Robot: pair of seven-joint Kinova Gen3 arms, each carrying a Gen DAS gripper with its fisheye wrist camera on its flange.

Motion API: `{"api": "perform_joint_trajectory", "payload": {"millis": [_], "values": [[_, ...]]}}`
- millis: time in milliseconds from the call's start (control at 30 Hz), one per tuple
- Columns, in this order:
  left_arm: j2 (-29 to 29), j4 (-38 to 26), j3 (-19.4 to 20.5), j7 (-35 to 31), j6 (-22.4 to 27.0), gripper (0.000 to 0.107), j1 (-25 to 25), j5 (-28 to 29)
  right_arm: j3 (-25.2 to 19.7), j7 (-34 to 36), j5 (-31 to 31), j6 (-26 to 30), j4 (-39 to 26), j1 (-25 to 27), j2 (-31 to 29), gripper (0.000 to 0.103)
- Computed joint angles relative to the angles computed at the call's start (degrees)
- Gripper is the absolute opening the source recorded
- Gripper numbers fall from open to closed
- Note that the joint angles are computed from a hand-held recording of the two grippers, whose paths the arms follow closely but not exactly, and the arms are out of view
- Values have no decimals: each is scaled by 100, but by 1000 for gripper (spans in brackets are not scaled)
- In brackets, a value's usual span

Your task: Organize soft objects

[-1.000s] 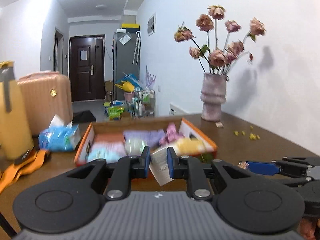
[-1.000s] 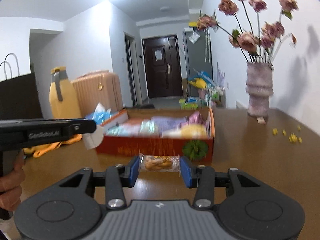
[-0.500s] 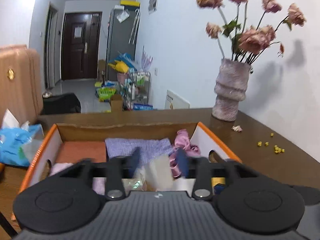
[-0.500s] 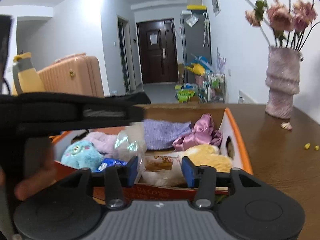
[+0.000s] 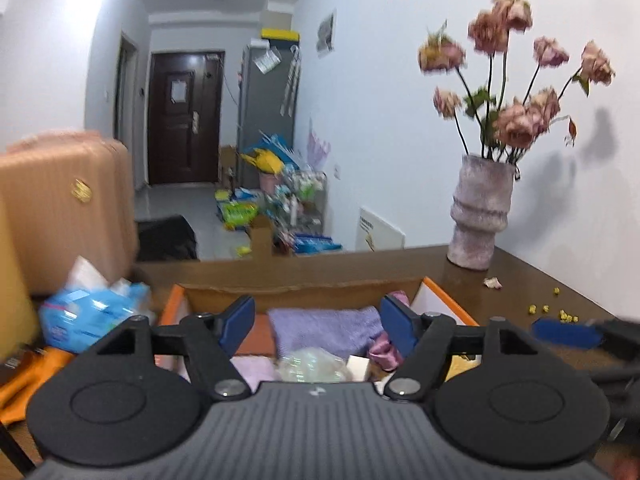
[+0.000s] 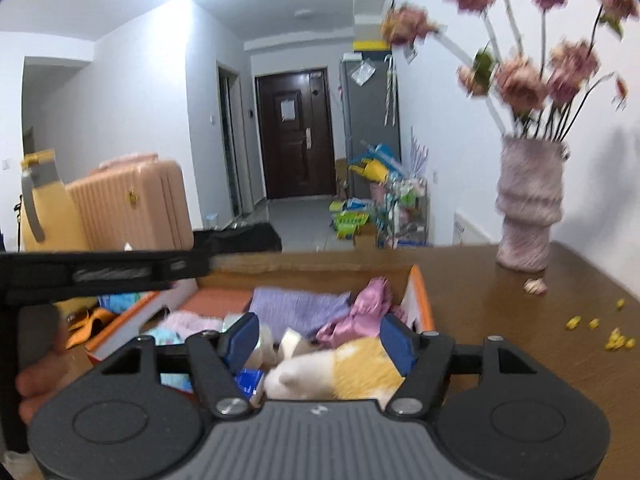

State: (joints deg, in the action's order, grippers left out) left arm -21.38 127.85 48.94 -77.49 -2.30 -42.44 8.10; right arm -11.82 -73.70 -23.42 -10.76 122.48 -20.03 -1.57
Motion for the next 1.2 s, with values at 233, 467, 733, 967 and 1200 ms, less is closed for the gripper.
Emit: {"api": "perform_joint_trajectory", "payload": {"millis": [233, 467, 733, 967, 1200], "values": [[-1773, 356, -814, 868, 968, 103, 281, -674, -950, 676, -508, -416, 567, 961, -1043, 99], [-2798, 623, -1368, 1350, 1661, 103, 809, -1206, -1204, 174, -422, -315, 854, 1333, -1604, 103], [-3382, 705, -1923, 754, 2123, 103, 1277, -646, -1532, -487, -209, 170, 998, 1850, -2242, 103], [-4598, 673, -2511, -346, 3289, 103, 1486, 339, -1539, -1066, 106, 626, 1555, 1743, -3359, 103], [-5922, 441, -2323, 1158, 4920, 103, 2755, -698, -1329, -2389, 1212, 2085, 1976, 1049, -5185, 103]]}}
